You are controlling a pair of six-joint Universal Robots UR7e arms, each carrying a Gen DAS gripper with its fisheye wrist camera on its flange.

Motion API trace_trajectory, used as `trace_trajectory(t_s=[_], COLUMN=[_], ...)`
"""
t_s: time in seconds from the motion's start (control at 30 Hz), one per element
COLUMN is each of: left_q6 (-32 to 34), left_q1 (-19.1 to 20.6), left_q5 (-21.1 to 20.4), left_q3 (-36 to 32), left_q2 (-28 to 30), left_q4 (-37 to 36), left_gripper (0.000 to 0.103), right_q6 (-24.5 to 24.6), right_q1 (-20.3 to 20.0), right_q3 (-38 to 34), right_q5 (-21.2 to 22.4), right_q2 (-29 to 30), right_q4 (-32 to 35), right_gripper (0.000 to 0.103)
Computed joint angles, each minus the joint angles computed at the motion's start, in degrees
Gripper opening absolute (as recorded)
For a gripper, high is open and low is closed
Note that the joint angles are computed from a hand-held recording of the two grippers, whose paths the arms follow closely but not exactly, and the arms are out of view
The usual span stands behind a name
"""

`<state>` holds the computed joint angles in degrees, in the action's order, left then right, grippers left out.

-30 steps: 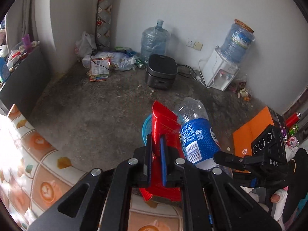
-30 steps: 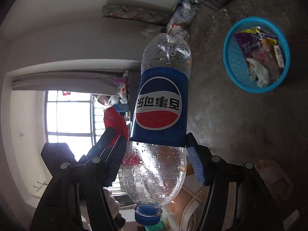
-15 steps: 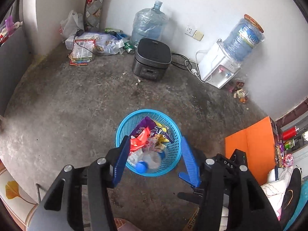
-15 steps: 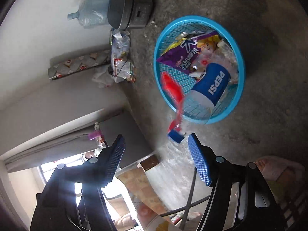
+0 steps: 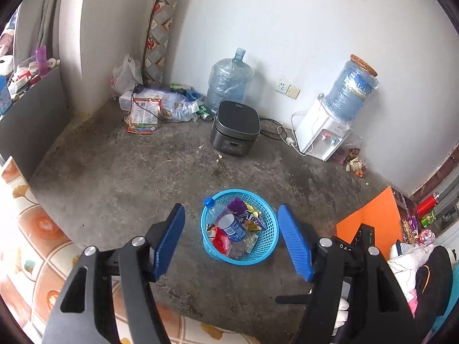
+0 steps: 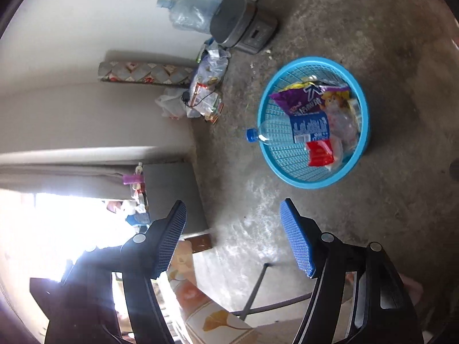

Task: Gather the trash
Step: 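Bring both tools back over the table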

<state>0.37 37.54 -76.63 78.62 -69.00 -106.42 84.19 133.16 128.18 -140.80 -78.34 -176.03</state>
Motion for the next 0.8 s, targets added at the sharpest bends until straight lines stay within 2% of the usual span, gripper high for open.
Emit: trace_trajectory(t_s=[0.17,0.33,0.47,0.6,0.67,0.73,0.8], left_q6=[2.16,2.88,2.19,1.38,0.28,-0.94,-2.57], left_q1=[-0.57,-0.54,0.01,0.32,0.58,0.80,0.75], left_q5=[2.17,5.81,9.60,13.93,15.62,16.82,18.08], left_q3=[0.41,1.19,2.05,3.39,3.85,3.93,4.36], left_q2=[-5.76,-11.68,-16.30,-20.79,-22.86,-24.60,-26.49], left_q4=[-0.61,-0.32,0.81,2.09,3.22,4.42,5.69], left_gripper=[0.082,0.088,0.091,0.092,0.092,0.092,0.092], right_q6=[-5.65,-11.17,-16.84,-21.92,-24.60,-28.87,-33.36], right_q1=[2.91,6.47,8.53,10.36,11.30,11.92,12.25], right_q3=[-8.73,-17.35,-22.38,-26.94,-28.28,-28.91,-29.28], right_q5=[-3.42,-8.18,-10.89,-14.06,-15.78,-14.75,-11.64], right_q2=[2.77,7.35,11.20,15.00,16.47,17.37,18.04], right_q4=[14.60,28.00,33.70,38.06,38.01,35.02,30.94], right_gripper=[0.067,0.079,0.084,0.090,0.090,0.090,0.090])
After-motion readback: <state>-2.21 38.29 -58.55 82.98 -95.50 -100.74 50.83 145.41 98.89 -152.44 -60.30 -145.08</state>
